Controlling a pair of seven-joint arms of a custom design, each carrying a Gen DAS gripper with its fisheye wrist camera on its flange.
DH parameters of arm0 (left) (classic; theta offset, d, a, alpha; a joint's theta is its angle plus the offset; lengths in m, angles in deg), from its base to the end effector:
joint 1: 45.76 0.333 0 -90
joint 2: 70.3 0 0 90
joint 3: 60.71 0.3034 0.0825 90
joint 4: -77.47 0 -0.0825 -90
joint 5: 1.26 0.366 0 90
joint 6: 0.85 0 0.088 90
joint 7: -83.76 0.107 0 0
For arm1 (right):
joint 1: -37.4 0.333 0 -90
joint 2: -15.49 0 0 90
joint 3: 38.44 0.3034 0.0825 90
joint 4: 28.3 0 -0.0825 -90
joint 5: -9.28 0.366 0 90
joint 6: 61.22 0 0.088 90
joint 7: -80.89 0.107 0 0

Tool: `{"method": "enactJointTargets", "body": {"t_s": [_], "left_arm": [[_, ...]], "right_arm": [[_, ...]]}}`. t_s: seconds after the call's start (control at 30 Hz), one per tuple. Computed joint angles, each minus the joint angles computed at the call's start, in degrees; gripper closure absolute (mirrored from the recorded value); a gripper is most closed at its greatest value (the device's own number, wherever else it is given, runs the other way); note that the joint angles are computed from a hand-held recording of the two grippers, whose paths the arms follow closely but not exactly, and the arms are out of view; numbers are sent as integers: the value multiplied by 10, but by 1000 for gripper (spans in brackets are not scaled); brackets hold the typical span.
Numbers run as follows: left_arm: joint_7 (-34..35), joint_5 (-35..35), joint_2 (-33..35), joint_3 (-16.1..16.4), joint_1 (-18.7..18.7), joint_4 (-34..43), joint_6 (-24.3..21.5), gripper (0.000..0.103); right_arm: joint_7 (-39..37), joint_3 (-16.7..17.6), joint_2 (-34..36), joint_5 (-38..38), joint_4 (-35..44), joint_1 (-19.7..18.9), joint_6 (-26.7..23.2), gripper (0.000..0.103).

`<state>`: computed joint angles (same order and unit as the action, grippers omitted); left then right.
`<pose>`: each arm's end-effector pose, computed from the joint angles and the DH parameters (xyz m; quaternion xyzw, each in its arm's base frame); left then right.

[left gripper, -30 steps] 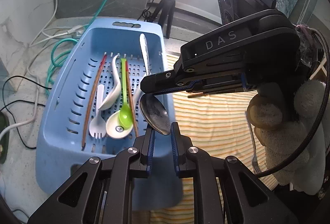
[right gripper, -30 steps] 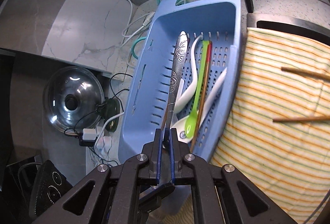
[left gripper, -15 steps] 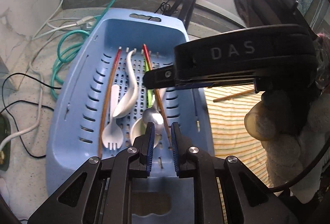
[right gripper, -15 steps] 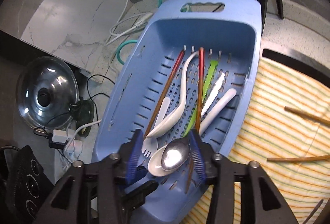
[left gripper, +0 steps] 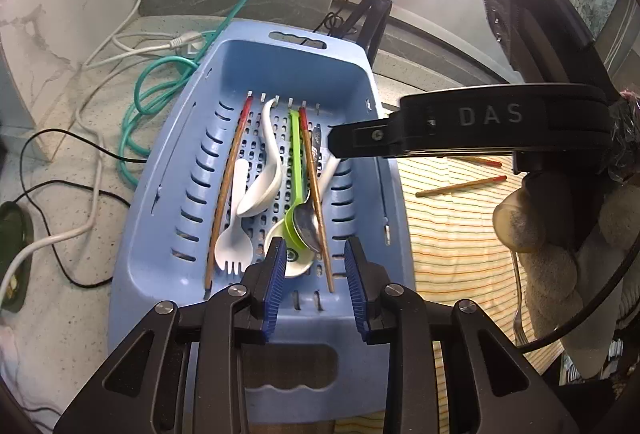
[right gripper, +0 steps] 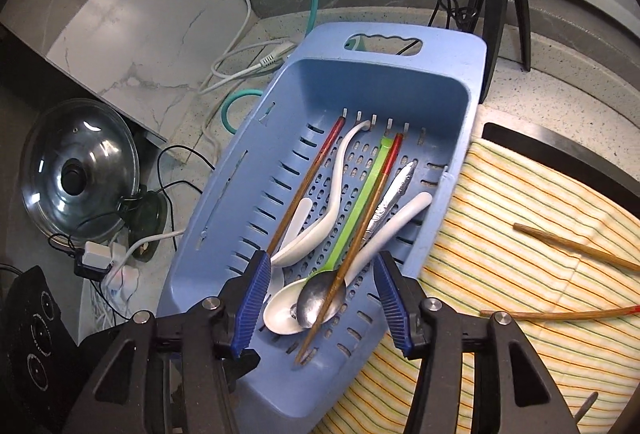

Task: Organize utensils
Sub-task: 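Move the right tool back over the cloth to the metal fork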

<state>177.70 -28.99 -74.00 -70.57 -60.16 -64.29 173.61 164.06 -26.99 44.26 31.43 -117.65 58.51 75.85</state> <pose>0.4673 -0.1716 0.3841 -0.6609 0.6800 -0.3016 0.0988 0.5984 0.3590 0.3933 -0.8074 0.5320 0.0804 0.2421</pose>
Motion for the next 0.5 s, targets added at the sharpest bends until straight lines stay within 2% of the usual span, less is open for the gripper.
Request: {"method": "enactJointTargets", "body": {"t_s": [0.07, 0.37, 0.5], "left_arm": [[-28, 31, -6, -6, 7, -4, -1, 65], [-136, 147, -39, -27, 11, -19, -4, 62], [-190, 193, -49, -38, 10, -23, -2, 60]], "right_arm": [[-7, -1, -18, -2, -20, -2, 12, 53], [-70, -7, -105, 41, -114, -35, 34, 52], [-115, -18, -136, 73, -142, -57, 13, 52]]}}
